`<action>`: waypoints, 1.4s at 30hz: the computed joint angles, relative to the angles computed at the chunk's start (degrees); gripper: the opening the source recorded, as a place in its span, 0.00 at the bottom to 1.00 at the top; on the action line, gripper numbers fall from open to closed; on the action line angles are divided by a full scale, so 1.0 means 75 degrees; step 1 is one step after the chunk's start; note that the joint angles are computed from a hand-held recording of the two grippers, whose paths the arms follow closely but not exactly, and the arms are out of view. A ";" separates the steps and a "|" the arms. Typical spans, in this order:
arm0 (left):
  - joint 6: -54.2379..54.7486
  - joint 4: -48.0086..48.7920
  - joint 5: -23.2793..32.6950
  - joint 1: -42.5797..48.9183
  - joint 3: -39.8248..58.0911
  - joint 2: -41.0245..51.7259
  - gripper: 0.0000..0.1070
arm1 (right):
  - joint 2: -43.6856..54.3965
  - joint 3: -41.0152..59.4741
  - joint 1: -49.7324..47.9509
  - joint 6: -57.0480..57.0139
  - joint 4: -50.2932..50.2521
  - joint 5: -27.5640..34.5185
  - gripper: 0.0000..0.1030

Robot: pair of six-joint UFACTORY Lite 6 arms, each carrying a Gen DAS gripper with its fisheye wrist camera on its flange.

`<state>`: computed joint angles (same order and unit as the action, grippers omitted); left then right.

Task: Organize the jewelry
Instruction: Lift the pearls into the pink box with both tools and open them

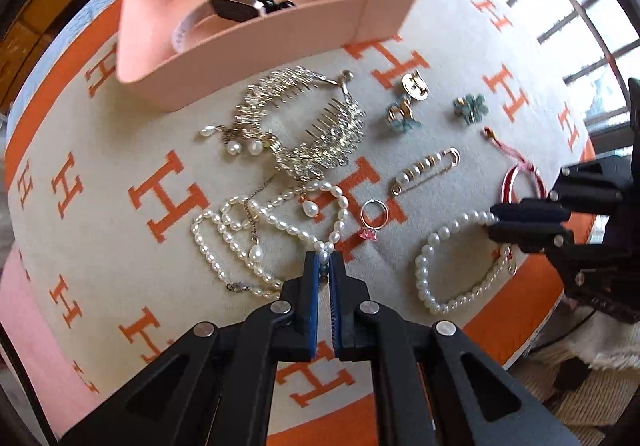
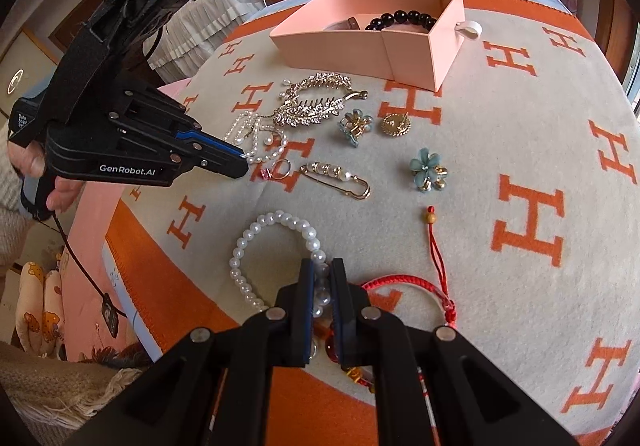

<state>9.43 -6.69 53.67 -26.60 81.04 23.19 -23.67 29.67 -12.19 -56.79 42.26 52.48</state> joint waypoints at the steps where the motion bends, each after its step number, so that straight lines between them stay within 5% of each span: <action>1: -0.0188 -0.0127 -0.0169 0.0072 -0.0186 -0.0288 0.03 | -0.0106 0.0037 -0.0042 0.0000 0.0038 0.0117 0.07; 9: -0.1646 -0.0175 -0.0398 0.0411 -0.0913 -0.2921 0.03 | -0.0857 0.1306 0.0266 0.0833 0.0250 0.0811 0.07; 18: -0.2066 0.0176 0.0192 0.0881 0.0425 -0.4409 0.03 | -0.0622 0.3648 0.0818 0.2091 0.0219 0.0631 0.07; 23: -0.2111 0.0147 0.0352 0.0937 0.1614 -0.3832 0.03 | 0.0363 0.5036 0.1152 0.2703 -0.0035 0.0185 0.07; 28: -0.2176 0.0254 -0.0412 0.0753 0.1982 -0.2948 0.03 | 0.1668 0.6026 0.1460 0.3315 -0.0500 -0.0488 0.07; 33: -0.2213 0.0411 -0.1282 0.0693 0.2380 -0.1433 0.03 | 0.3188 0.6708 0.1614 0.3782 -0.0889 -0.1104 0.07; 42: -0.2056 -0.0132 -0.1402 0.0608 0.4437 0.1379 0.03 | 0.5351 0.7274 0.1771 0.4048 -0.1283 -0.1800 0.08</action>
